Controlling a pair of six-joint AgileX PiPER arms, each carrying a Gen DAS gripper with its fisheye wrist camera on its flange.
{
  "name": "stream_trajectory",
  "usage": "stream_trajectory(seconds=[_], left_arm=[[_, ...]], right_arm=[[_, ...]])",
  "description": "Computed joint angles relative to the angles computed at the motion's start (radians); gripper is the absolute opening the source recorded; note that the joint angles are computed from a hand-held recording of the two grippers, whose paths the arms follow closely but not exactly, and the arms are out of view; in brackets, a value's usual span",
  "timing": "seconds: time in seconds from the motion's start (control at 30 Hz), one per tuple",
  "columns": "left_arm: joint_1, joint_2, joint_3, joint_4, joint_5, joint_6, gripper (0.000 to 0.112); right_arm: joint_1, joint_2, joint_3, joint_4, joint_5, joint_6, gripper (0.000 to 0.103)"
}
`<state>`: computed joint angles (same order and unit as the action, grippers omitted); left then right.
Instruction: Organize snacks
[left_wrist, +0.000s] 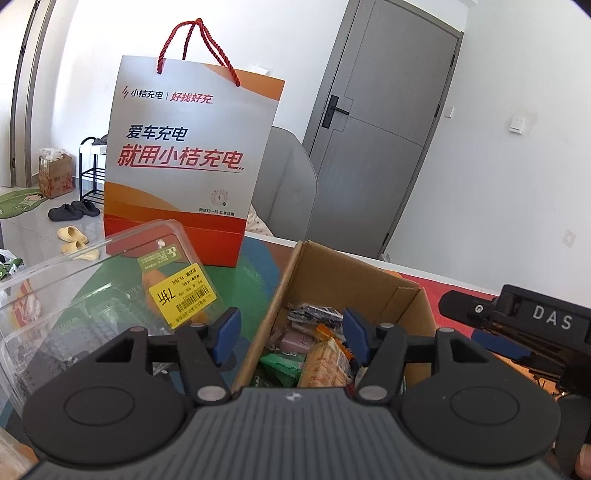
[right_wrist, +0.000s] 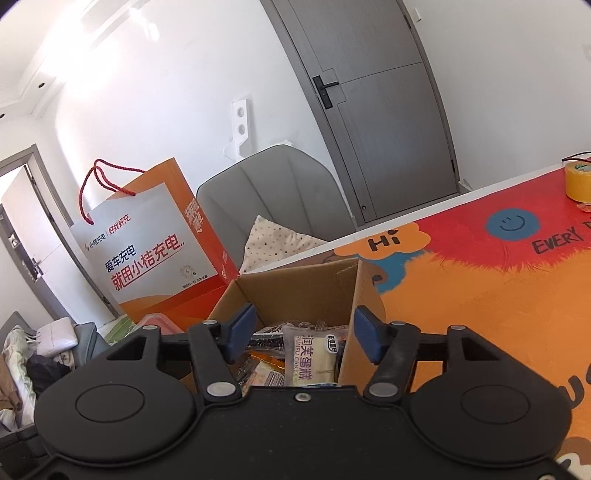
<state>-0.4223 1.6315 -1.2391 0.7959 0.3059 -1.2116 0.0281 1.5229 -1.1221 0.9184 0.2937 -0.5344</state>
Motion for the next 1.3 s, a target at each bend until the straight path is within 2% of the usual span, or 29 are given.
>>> stream_trajectory(seconds=[0.2,0.33,0.53,0.73,0.8,0.83,0.93,0.97,1.07,1.3], left_arm=[[-0.033,-0.021,0.021,0.059,0.000,-0.054,0.062],[-0.075,-0.029,0.029,0.137,0.029,-0.143,0.064],[-0.155,-0.042,0.036,0.212,0.053,-0.222,0.065],[-0.230,-0.041,0.026,0.229,0.079,-0.207,0.065],[-0.251,-0.048,0.030,0.218,0.093,-0.185,0.068],[-0.261,-0.053,0.031,0.206,0.102,-0.168,0.073],[-0.293,-0.080,0.047,0.184,0.125,-0.126,0.087],[-0.303,-0.092,0.057,0.182,0.128,-0.115,0.090],[-0.333,-0.133,0.076,0.143,0.156,-0.057,0.095],[-0.405,-0.241,0.125,0.098,0.239,0.048,0.102]], right_arm=[[-0.028,-0.057,0.070,0.056,-0.011,-0.050,0.064],[-0.080,-0.116,0.139,0.147,-0.002,-0.141,0.064],[-0.218,-0.223,0.241,0.234,0.054,-0.253,0.064],[-0.358,-0.302,0.311,0.352,0.138,-0.390,0.068],[-0.402,-0.320,0.328,0.383,0.173,-0.425,0.070],[-0.425,-0.331,0.336,0.390,0.192,-0.437,0.071],[-0.475,-0.366,0.348,0.364,0.244,-0.431,0.082],[-0.491,-0.382,0.351,0.351,0.264,-0.426,0.089],[-0.520,-0.431,0.362,0.318,0.298,-0.422,0.103],[-0.579,-0.555,0.386,0.168,0.375,-0.361,0.103]])
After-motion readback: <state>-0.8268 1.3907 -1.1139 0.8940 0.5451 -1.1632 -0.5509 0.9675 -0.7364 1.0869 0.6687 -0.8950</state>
